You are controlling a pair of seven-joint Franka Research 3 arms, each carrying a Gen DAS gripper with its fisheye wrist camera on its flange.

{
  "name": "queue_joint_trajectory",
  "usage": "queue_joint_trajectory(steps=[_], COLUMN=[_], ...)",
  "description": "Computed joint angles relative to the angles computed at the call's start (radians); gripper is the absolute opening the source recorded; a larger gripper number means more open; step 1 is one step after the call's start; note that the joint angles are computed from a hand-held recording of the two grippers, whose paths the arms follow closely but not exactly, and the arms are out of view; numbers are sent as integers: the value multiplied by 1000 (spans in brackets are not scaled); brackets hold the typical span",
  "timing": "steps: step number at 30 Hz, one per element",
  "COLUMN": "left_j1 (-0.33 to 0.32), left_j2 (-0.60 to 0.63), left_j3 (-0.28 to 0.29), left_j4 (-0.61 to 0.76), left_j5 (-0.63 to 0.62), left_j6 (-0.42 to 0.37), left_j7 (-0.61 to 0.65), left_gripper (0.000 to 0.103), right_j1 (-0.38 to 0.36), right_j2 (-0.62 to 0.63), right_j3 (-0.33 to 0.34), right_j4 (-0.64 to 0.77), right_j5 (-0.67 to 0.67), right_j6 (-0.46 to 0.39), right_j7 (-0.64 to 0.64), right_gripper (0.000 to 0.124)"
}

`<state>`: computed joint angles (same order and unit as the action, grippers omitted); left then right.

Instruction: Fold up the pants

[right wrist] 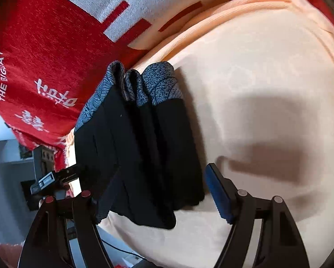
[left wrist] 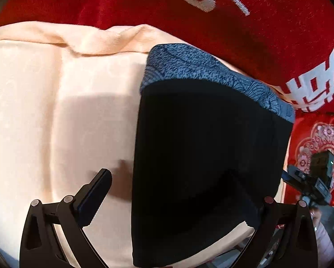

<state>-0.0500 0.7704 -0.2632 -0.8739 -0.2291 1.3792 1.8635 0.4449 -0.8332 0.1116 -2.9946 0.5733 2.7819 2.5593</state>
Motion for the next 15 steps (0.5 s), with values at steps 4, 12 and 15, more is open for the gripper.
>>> queue_joint_trajectory(steps=[4,12,15], left_j1=[4,7,1], left_j2=[39,80,65], left_j3=[-16,-28,-26], left_j4=[60,96,67], left_j5=[-24,-57,-48], left_j6=[-70,-77,-51], left_j7=[8,16,50], left_gripper=[103,103,103], right_j1=[51,221,285], right_j2=[56,146,193], right_j3=[-97,-267,-332], right_j4=[7,33,62], right_j5=[35,219,296], right_j6=[19,155,182], right_j7=[-137,-449,-569], right_gripper=[81,81,82])
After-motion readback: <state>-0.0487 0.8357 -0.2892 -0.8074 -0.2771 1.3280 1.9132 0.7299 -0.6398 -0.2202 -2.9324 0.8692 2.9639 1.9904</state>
